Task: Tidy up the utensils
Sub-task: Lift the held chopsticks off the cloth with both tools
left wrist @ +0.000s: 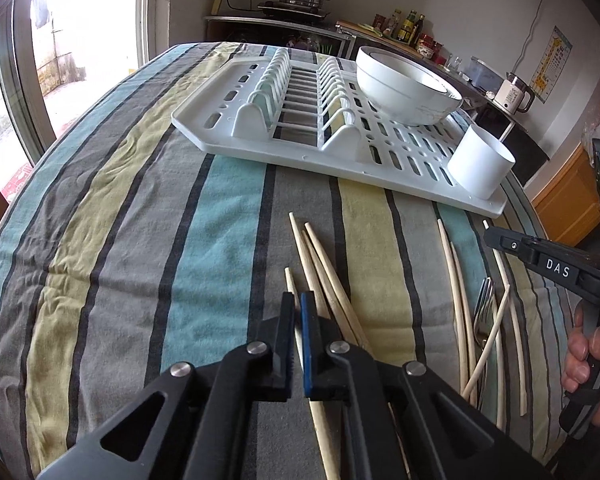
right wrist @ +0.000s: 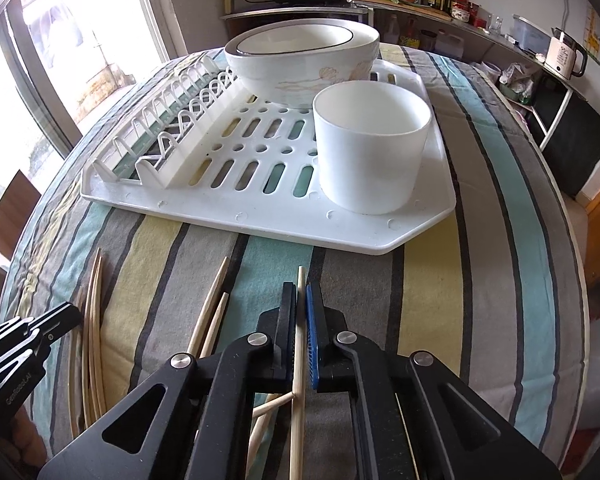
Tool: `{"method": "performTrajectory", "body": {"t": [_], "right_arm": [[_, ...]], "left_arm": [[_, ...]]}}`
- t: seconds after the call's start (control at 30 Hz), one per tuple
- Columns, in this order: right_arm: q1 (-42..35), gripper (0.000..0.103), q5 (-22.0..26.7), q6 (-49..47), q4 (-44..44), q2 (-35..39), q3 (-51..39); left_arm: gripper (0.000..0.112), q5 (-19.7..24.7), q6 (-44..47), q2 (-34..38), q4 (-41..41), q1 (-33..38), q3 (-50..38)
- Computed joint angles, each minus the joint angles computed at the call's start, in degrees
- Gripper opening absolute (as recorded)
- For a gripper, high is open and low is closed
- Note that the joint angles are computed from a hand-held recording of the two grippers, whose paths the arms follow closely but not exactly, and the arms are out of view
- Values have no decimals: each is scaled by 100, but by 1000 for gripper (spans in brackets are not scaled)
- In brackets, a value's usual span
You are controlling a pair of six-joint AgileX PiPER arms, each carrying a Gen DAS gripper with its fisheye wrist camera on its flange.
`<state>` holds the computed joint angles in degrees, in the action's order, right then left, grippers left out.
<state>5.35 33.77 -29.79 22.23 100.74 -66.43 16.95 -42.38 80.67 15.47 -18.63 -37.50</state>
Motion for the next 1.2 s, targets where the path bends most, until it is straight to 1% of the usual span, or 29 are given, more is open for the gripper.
{"method": "performTrajectory", "body": {"t": [0.1,0.2,0.27,0.33,0.37,0.4,0.43,0.47,0.5,0.57,0.6,0.67,0.73,0.77,0.83,0.9,1.0,1.1,1.2], "right_arm": [[-133,5,54,-321,299,-226,78],[-204,5,78,-494,465,-375,108],[-233,5,89,-514,481,-409,110],[-255,5,115,-589,557,-403,106],[-250,5,106,-593,557,-388,103],[-247,5,125,-601,575,-369,94],[-226,5,126,-612,600,-344,90],[-216,5,108,-633,601,-350,121],[-195,5,95,-623,583,-335,120],[-191,5,103,-668,615,-296,114],[-191,5,106,-676,621,-270,102],[-204,5,113,-688,629,-211,72],[-222,5,128,-692,647,-165,40],[-228,5,132,-709,664,-165,42],[-247,5,137,-780,726,-191,63],[-266,5,152,-829,768,-218,74],[-275,5,161,-873,803,-251,89],[-310,5,180,-949,887,-287,117],[-347,5,204,-1038,980,-347,151]], "left_arm": [[1,-48,281,-207,-167,-22,81],[1,36,224,-305,-1,-100,67],[1,246,270,-198,21,-104,-59],[2,422,122,-109,131,-81,-143],[10,557,68,-19,153,-53,-221],[23,649,143,61,35,6,-291],[30,647,429,128,-296,119,-320],[34,570,592,144,-446,171,-312],[35,636,541,191,-382,160,-369],[36,740,676,248,-577,175,-476],[37,786,641,286,-530,148,-532],[37,936,167,445,66,-82,-693],[38,945,-207,586,598,-265,-783],[37,1068,-405,658,851,-365,-860],[33,1185,-575,728,1122,-483,-930],[15,1141,-404,712,1057,-472,-919],[10,1132,144,676,666,-333,-940],[9,1080,736,607,154,-162,-919],[9,917,1128,365,-192,-42,-769]]}}
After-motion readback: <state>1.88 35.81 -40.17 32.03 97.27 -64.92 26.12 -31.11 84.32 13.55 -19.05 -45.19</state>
